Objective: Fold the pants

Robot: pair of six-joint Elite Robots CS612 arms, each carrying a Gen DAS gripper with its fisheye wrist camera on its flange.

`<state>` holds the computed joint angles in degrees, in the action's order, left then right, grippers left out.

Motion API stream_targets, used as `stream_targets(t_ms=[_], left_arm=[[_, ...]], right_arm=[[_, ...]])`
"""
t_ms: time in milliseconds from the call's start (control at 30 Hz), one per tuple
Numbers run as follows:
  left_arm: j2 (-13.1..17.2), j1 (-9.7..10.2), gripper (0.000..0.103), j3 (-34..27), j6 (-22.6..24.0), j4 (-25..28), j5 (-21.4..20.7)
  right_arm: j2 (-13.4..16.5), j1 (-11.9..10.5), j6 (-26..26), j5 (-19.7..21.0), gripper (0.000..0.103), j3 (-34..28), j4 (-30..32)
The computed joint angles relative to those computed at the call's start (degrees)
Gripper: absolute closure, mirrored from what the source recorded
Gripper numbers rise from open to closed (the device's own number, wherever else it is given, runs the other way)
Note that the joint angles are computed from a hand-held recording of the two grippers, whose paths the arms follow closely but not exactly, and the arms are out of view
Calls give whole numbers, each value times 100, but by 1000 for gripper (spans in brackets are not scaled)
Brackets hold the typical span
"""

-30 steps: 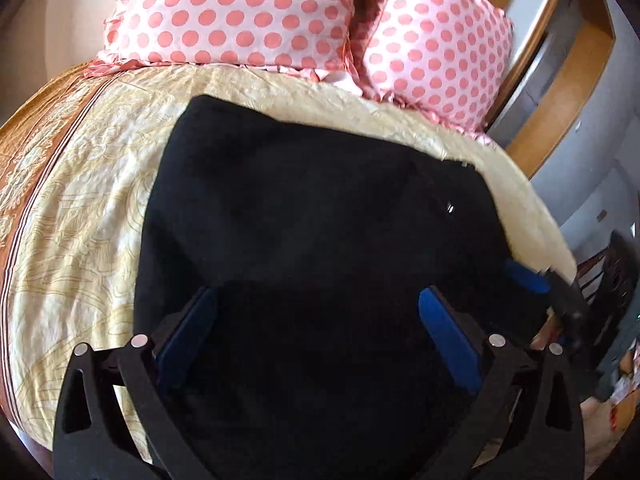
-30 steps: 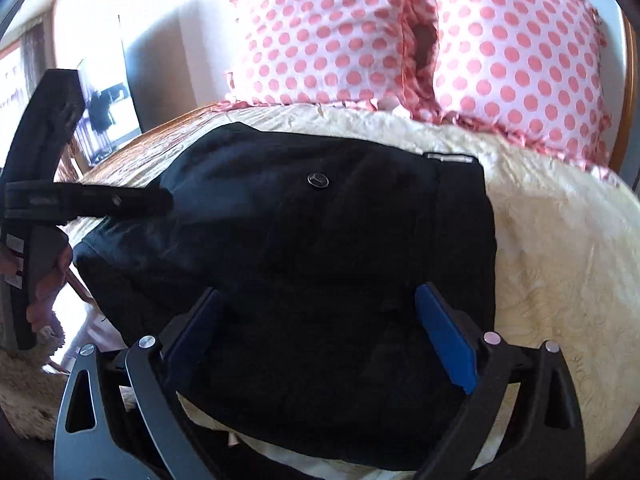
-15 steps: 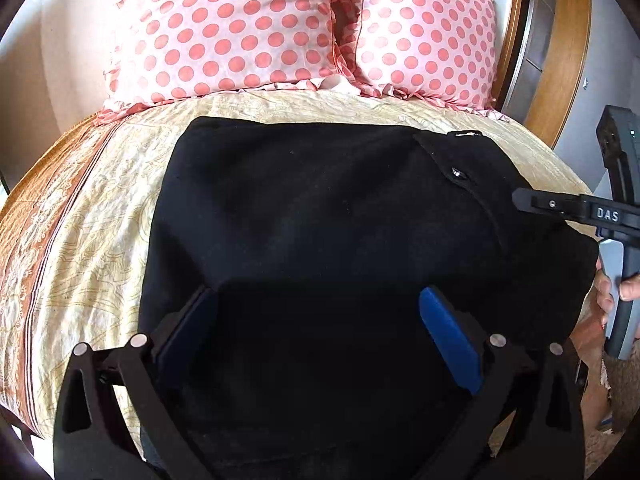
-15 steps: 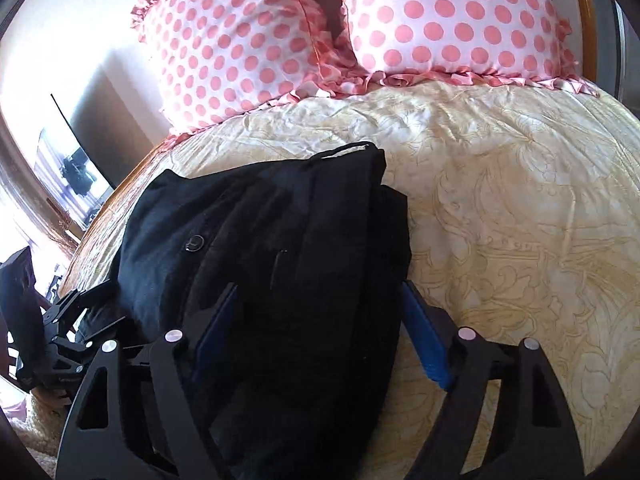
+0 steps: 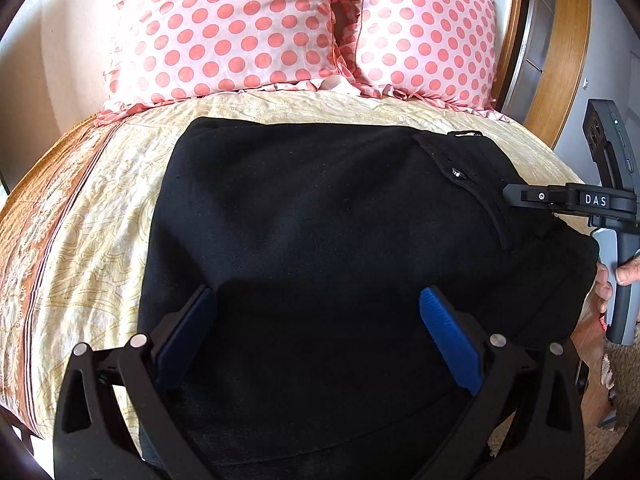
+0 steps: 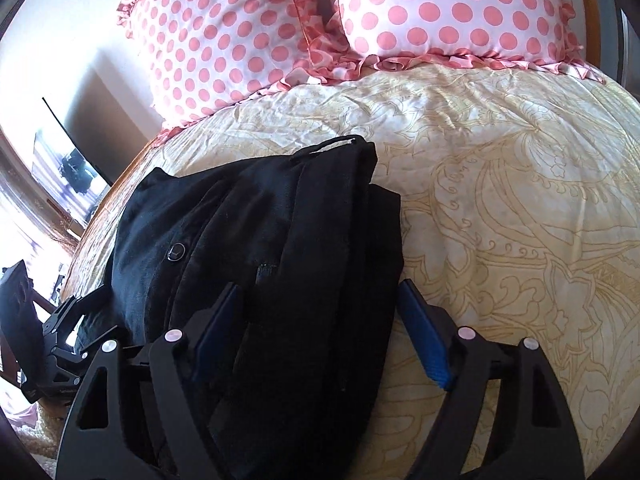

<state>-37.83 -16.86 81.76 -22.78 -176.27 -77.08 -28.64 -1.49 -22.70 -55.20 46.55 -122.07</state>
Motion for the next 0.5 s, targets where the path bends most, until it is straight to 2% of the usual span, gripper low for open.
stream_targets(t_ms=[67,267,400,500], left_arm=[[7,-1,2,-9,2,2,5],[4,-1,2,-24,4,68,13],[6,-1,2,-34,35,97,37],[17,-7,2,-45,55,100,57]], right_arm=[[-14,-13,-119,98,37,34,-24],[70,-54,12,293,37,-91,120],[-103,8,-146,1,43,263,-503],[-264,87,-487,-367,44,577,-1073]])
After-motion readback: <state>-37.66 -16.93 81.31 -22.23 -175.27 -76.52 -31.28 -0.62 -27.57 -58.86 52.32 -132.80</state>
